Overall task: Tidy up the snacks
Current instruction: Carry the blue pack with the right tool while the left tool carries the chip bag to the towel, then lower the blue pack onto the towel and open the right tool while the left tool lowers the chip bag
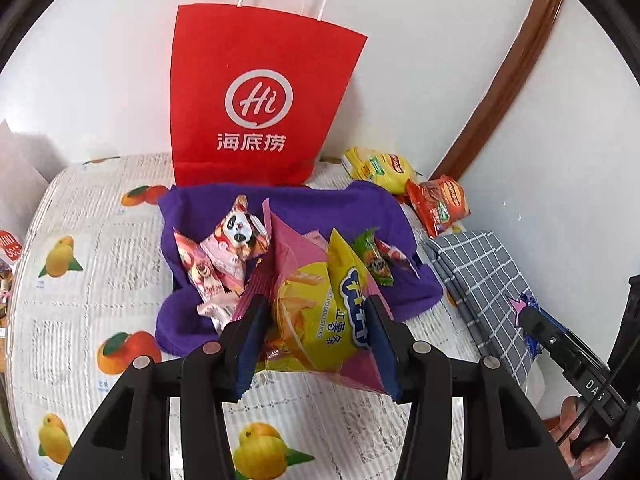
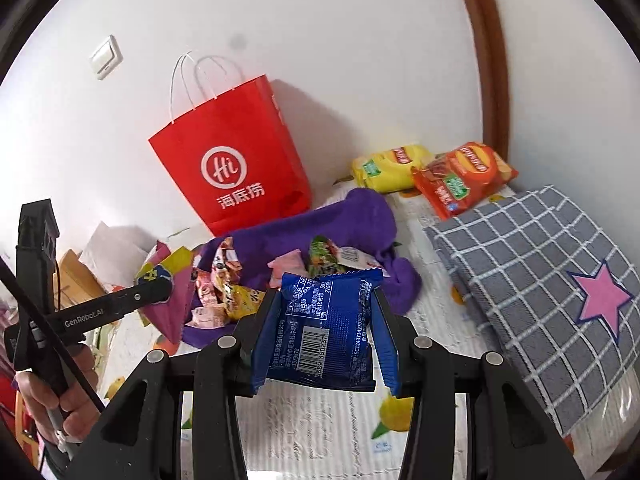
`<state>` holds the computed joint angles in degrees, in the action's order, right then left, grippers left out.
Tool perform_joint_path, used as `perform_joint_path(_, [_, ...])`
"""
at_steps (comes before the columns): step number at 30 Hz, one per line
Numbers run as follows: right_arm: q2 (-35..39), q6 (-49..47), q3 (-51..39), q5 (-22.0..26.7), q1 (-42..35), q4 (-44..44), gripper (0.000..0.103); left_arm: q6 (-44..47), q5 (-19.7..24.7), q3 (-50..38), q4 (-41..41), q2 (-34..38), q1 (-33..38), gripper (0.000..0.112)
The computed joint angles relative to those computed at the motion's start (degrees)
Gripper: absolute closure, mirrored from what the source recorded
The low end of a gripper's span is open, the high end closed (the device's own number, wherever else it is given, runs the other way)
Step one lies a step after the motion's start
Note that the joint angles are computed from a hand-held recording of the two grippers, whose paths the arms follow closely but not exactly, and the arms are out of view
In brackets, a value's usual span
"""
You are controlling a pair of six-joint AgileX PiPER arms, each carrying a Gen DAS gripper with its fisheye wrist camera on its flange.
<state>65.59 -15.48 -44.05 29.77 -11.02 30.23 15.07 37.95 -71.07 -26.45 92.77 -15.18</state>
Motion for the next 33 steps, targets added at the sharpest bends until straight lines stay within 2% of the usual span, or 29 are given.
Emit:
perform_joint_path(4, [2.7, 4.0, -2.8, -0.6, 1.9, -4.3, 0.059, -0.8, 0.1, -2.1, 0.8, 1.4, -0.6, 0.065])
perform_joint_path(11, [7.5, 5.2, -10.2, 0.9, 3.0, -7.3, 0.059, -5.9, 0.7, -7.3, 4.7, 4.5, -2.0, 0.065])
perform_joint_path(16, [12.7, 6.7, -16.1, 1.4, 4.1, -9.0, 0.059, -11.7, 2.4, -14.4, 9.3, 8.9, -3.3, 0.065])
perform_joint_path(20, [18.3, 6.1, -22.4, 3.4, 4.0, -6.9, 0.059, -15.6, 2.9, -19.7, 13.0, 12.1, -3.6, 0.065])
perform_joint_path(24, [24.5, 4.9, -29.5, 6.0, 3.9, -3.4, 0.059, -14.6, 2.9, -22.6, 10.7, 15.1, -2.3, 0.065])
perform_joint_path(26, [27.7, 8.0, -33.5, 6.4, 5.1, -6.4, 0.059, -14.8, 2.3, -23.0, 10.6, 16.4, -1.8, 0.065])
perform_joint_path(28, [30.1, 8.4, -35.9, 6.4, 5.1, -7.3, 0.059, -15.0, 3.9, -25.1, 11.3, 18.5, -1.4, 0.065])
perform_joint_path(33, [38.1, 9.9, -44.0, 9.1, 4.7, -9.5, 0.059, -14.0, 4.0, -26.3, 10.0, 20.5, 0.9, 0.065])
